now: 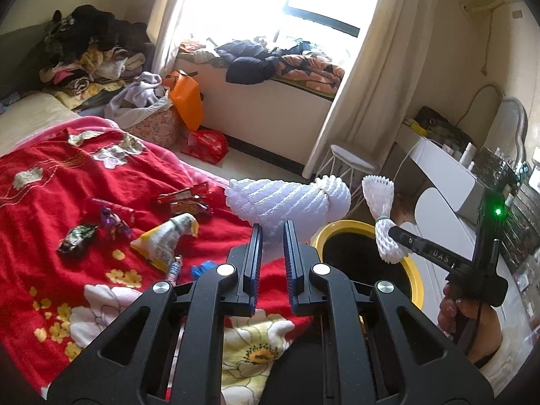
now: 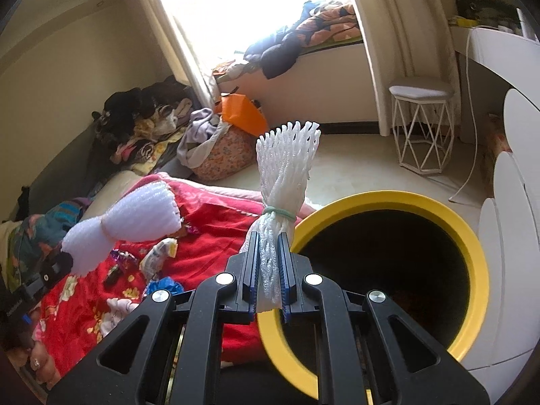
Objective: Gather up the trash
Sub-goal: 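Carry the foam net in the left gripper while the right carries its net to the bin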
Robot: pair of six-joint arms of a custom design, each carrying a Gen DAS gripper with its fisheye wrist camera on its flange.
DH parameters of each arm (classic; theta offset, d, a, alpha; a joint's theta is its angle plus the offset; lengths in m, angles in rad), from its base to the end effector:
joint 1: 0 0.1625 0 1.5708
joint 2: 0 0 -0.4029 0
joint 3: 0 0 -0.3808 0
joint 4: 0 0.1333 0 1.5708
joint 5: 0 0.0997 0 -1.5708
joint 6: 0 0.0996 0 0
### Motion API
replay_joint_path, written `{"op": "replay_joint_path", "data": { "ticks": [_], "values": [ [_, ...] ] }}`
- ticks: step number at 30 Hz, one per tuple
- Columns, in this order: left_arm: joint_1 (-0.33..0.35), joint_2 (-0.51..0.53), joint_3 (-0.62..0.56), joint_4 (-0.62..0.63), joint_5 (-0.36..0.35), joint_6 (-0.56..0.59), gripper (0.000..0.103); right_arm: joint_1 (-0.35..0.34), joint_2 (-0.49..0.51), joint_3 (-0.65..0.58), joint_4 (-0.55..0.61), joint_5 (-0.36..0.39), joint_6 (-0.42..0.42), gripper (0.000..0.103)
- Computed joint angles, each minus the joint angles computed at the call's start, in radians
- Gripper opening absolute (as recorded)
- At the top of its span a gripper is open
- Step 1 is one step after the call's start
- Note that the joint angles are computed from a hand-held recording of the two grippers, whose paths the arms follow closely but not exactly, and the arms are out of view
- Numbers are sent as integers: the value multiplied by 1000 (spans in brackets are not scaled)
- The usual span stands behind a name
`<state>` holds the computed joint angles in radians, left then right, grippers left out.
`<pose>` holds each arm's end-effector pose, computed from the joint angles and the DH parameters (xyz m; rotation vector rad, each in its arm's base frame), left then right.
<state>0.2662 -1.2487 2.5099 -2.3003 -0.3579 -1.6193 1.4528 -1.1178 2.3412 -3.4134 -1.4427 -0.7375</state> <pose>-0.2412 -0.3006 0.1014 0.0636 2.1686 -1.4069 0.0927 -0.4586 0.1441 0.9273 -2.7049 0.9082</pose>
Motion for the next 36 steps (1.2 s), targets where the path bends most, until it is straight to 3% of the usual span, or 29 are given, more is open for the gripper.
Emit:
{"op": "replay_joint_path", "data": {
  "ticks": [13,21,36],
  "values": [
    [75,182,-57,-349,-30,293,9,-59,-22,-29,0,11,28,11],
    [132,314,-138,-490,-70,473,9,-94,-27,-51,5,-1,46,11],
    [222,462,-263,-540,-155,613,9,-131,-37,-86,106,-50,21,11]
  ]
}}
